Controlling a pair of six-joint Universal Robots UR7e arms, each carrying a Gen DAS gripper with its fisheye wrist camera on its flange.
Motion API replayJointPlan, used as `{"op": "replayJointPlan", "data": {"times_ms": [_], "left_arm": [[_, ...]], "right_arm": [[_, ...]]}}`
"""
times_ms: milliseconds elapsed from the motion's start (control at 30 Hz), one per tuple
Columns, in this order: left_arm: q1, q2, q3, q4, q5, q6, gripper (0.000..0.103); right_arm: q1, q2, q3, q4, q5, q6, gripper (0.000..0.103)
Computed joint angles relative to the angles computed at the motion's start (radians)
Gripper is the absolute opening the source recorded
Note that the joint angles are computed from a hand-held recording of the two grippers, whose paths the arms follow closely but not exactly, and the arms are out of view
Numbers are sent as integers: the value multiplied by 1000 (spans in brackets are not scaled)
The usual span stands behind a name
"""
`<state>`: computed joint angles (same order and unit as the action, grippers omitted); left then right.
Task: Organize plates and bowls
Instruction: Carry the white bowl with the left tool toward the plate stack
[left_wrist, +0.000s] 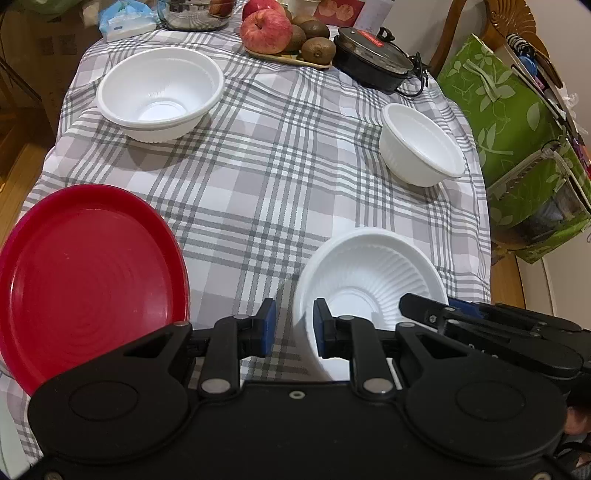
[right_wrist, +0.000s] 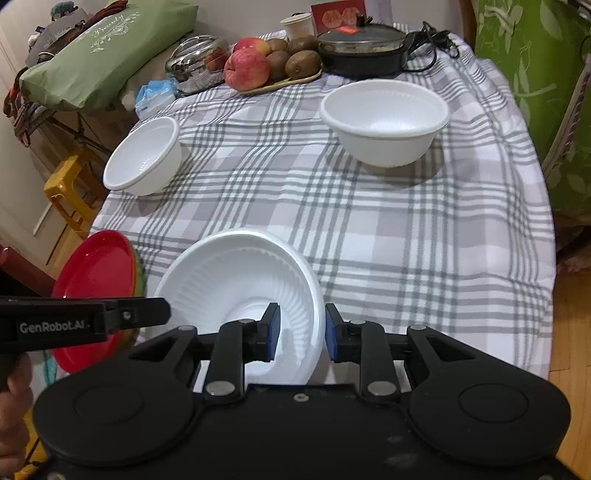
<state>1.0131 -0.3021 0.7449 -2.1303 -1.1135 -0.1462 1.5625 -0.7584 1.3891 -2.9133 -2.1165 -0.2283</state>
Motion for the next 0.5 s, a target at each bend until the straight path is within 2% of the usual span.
{"op": "replayJointPlan", "data": {"times_ms": [500], "left_arm": [[3, -44, 59, -53, 8, -11, 27]], "right_arm": [[23, -22, 19, -106, -25, -58, 30]]}}
